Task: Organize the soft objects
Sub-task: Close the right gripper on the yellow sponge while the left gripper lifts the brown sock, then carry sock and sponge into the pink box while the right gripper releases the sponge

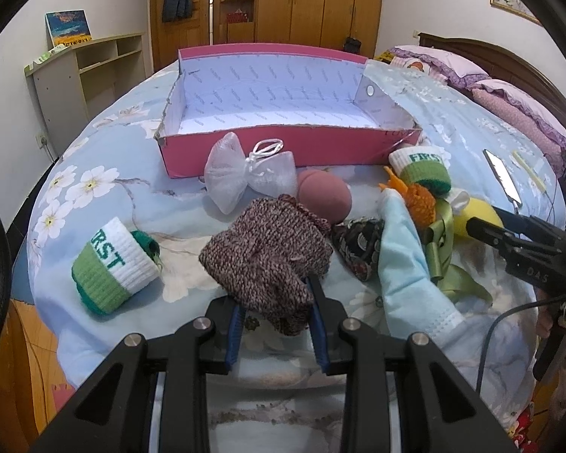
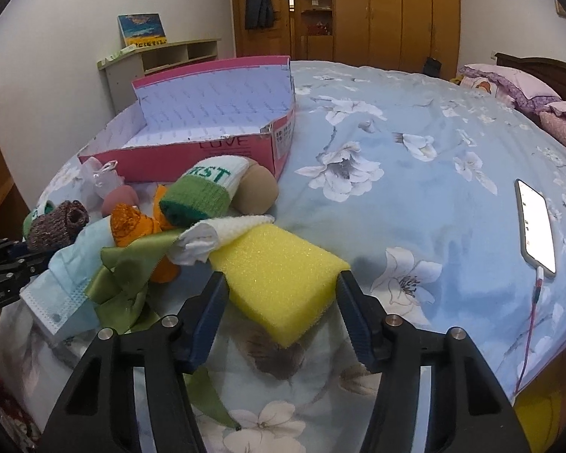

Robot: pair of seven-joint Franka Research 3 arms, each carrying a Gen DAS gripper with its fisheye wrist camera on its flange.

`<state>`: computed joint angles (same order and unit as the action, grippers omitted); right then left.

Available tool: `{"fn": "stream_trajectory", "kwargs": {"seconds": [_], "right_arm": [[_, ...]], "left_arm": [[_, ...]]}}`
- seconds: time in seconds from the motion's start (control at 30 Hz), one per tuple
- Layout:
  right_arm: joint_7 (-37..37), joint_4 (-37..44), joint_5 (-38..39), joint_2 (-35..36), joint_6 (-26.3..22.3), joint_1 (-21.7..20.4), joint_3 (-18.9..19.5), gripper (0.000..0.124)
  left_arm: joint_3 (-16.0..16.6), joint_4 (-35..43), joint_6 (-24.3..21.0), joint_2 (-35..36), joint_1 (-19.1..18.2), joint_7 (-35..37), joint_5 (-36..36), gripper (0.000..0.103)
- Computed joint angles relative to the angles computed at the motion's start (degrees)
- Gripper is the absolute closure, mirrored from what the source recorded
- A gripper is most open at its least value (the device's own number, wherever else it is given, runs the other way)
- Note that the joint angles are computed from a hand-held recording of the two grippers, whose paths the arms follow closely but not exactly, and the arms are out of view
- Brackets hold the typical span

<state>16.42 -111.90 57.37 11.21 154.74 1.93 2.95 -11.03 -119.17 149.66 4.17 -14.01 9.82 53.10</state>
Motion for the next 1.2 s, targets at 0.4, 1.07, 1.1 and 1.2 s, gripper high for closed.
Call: {"fn": "stream_trajectory", "kwargs": {"seconds": [0.4, 1.07, 1.1, 1.2], "right_arm": [[-4.29, -3.49, 5.47, -4.6, 0.04, 0.47, -0.98, 0.065], [-9.5, -3.26, 11.37, -7.83, -1.25, 3.8, -2.3, 0.065], [-9.2, -2.69, 11.14, -7.44, -1.33, 3.93, -2.17, 0.065], [-8.25, -1.3, 10.44, -6.35, -1.31, 4.11, -1.81, 0.065]], "left_arm": [[-0.49, -0.89, -0.25, -2.0, 0.13, -1.87, 2.82, 0.072], [-0.74, 1.75, -0.75, -2.88, 1.39, -0.99, 5.15, 0.072], [-0.61, 2.17, -0.66, -2.67, 1.53, -0.61, 5.01, 0.072], [-0.21, 3.4, -0.44, -1.97, 1.86, 0.47, 4.5, 0.072]]}}
